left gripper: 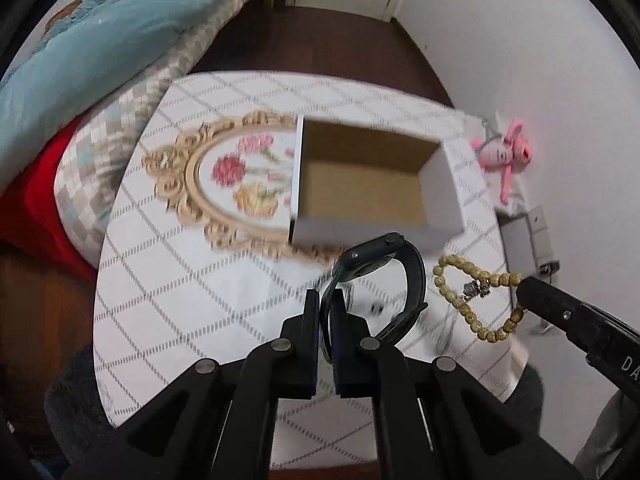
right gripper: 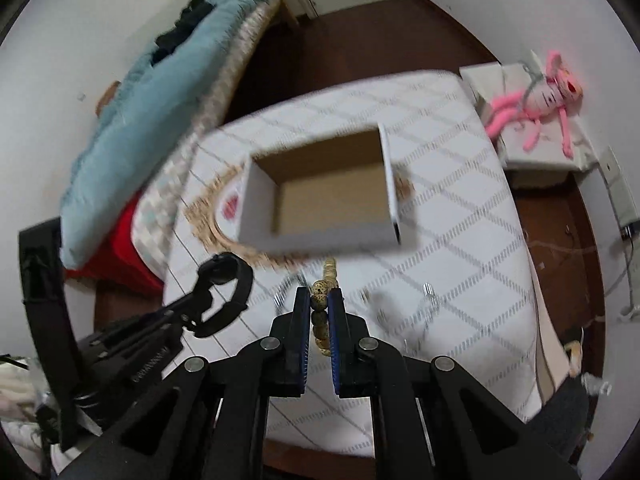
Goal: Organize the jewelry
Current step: 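Carry the watch band into the box and open the left gripper while the right drops the bead bracelet in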
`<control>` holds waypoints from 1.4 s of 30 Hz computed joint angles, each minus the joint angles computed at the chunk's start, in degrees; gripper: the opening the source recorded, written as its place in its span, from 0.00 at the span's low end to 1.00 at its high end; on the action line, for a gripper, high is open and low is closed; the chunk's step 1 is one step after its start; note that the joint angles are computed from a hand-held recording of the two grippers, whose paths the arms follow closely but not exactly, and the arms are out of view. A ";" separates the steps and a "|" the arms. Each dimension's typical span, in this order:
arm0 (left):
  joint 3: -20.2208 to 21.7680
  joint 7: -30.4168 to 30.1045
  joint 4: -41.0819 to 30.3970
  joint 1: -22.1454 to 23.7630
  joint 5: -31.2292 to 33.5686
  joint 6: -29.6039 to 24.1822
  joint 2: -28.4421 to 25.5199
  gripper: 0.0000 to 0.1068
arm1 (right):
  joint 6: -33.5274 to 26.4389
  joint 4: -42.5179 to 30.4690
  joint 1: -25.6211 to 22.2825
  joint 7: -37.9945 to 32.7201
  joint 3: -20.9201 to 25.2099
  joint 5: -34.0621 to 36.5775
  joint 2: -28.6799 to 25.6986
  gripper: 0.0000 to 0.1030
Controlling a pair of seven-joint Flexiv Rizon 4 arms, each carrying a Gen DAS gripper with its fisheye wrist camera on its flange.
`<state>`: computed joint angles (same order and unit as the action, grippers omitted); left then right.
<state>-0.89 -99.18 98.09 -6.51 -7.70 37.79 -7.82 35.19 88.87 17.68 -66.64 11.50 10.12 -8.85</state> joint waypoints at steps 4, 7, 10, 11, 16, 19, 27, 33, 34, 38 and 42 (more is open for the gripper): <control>-0.52 0.61 -6.40 1.01 -1.31 -1.53 -4.86 0.03 | -0.68 -7.56 0.41 -0.81 -0.97 -1.21 -5.77 0.09; -0.76 1.07 -11.72 1.46 -1.98 -3.82 -9.29 0.03 | -2.77 -13.26 0.27 -1.25 -1.23 -1.74 -10.55 0.09; -0.71 1.10 -16.64 1.68 -2.10 -6.24 -13.45 0.03 | -5.47 -18.88 0.23 -1.05 -1.44 -2.34 -15.63 0.09; -0.60 0.90 -17.98 1.72 -2.09 -6.99 -14.61 0.03 | -5.92 -19.80 0.21 -0.93 -1.45 -2.58 -16.62 0.09; -0.69 -0.19 -23.39 2.57 -4.31 -11.27 -19.27 0.08 | -8.57 -25.64 0.04 -1.55 -1.30 -3.20 -22.04 0.09; -0.58 -1.41 -26.86 2.50 -4.29 -14.24 -21.28 0.13 | -11.40 -29.62 -0.60 -3.35 -0.46 -1.98 -24.87 0.09; 1.19 -3.09 -29.83 0.68 0.89 -14.46 -21.68 0.66 | -14.58 -30.42 1.26 -2.90 -2.85 -6.55 -25.46 0.46; 2.87 -4.40 -26.89 -1.02 7.32 -11.72 -19.67 0.78 | -12.22 -21.70 4.89 0.02 -6.15 -18.66 -21.53 0.91; 3.06 -4.67 -25.84 -1.25 8.19 -10.70 -19.15 0.83 | -11.79 -20.05 5.25 0.65 -6.39 -20.40 -20.98 0.91; 3.15 -4.16 -23.08 -1.65 10.48 -9.56 -17.97 0.96 | -10.90 -16.00 5.19 1.96 -6.04 -23.20 -19.87 0.97; 3.12 -4.53 -20.55 -1.79 11.26 -8.75 -16.75 0.96 | -9.42 -12.88 4.94 3.39 -5.70 -24.43 -18.86 0.97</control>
